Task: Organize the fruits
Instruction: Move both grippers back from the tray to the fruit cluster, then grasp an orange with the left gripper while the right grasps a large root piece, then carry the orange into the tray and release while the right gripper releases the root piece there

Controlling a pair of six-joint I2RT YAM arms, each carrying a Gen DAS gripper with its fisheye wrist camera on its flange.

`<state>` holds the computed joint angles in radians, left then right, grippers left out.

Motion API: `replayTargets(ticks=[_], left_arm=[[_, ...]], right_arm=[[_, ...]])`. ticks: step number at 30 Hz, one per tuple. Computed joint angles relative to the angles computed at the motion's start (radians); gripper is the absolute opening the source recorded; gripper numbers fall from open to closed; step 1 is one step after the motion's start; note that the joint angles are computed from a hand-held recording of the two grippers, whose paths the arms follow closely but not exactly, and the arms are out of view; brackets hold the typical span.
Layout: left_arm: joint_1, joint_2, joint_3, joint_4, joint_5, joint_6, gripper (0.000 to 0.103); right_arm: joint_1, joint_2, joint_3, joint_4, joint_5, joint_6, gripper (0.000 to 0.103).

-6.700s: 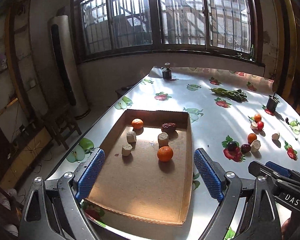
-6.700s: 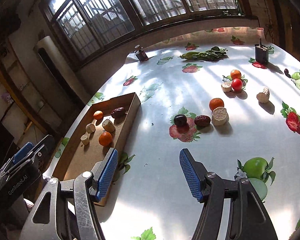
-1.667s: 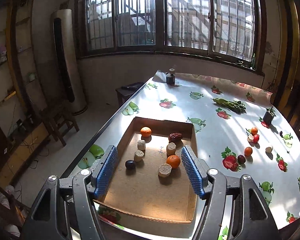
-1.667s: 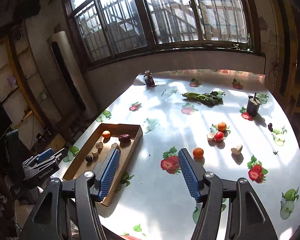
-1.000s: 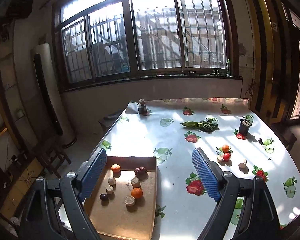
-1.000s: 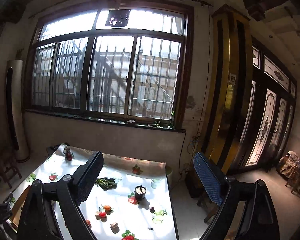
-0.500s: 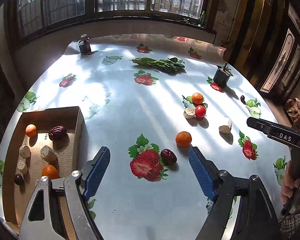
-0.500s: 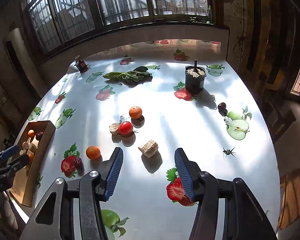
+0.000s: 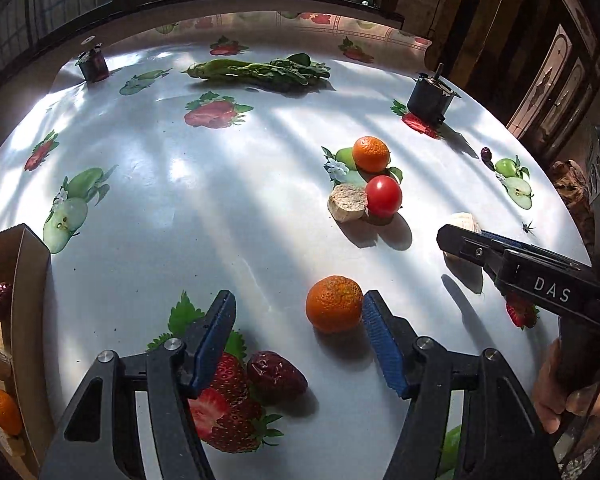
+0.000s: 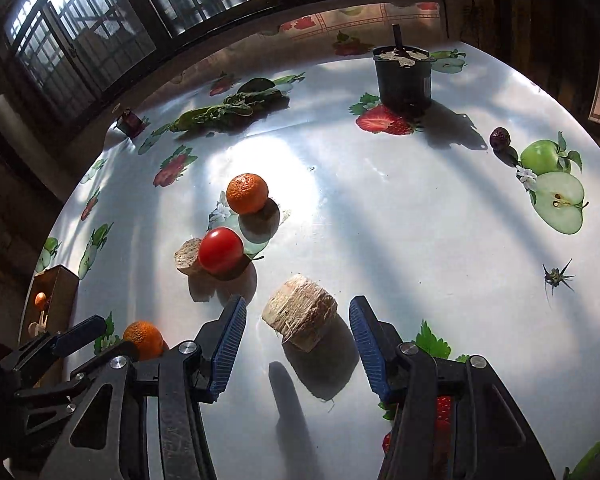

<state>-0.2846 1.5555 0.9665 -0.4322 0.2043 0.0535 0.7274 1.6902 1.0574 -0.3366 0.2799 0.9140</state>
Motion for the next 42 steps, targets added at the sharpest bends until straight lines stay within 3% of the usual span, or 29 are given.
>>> replayTargets(ticks=[7, 9, 11, 13, 15, 22, 28, 33, 37, 42], left_arm=[[-0.059, 0.013, -0.029, 0.059, -0.037, 0.002, 0.061], [-0.069, 0.004, -0.037, 0.064, -0.032, 0.005, 0.049], [-0.076, 0.0, -0.037, 0.054, 0.0, 0.006, 0.027], [-0.094, -0.008, -0.042, 0.059, -0.023, 0.001, 0.026], [-0.096, -0.014, -0.048, 0.062, -0.028, -0.003, 0.026], [-0.003, -0.141, -0.06, -0.026, 0.061, -0.015, 0.026], [0.188, -0.317, -0.102, -0.142, 0.186, 0.035, 0.026], [0.454, -0.404, -0.125, -0.261, 0.297, 0.169, 0.026], [0.741, -0.383, -0.091, -0.358, 0.381, 0.342, 0.026], [1.009, -0.302, -0.057, -0.347, 0.374, 0.522, 0.026]], right_arm=[[0.017, 0.018, 0.017, -0.004, 0.035, -0.015, 0.057], [0.023, 0.019, 0.018, -0.009, 0.046, -0.016, 0.056], [0.029, 0.024, 0.022, -0.013, 0.053, -0.016, 0.052], [0.036, 0.032, 0.032, -0.026, 0.07, -0.012, 0.05], [0.038, 0.034, 0.032, -0.029, 0.077, -0.009, 0.041], [0.054, -0.011, 0.002, -0.013, 0.083, 0.016, 0.041], [0.148, -0.061, 0.057, -0.09, 0.148, 0.04, 0.041], [0.263, -0.021, 0.196, -0.172, 0.206, 0.045, 0.041], [0.358, 0.085, 0.363, -0.199, 0.217, 0.03, 0.042], [0.433, 0.311, 0.646, -0.201, 0.136, -0.03, 0.042]])
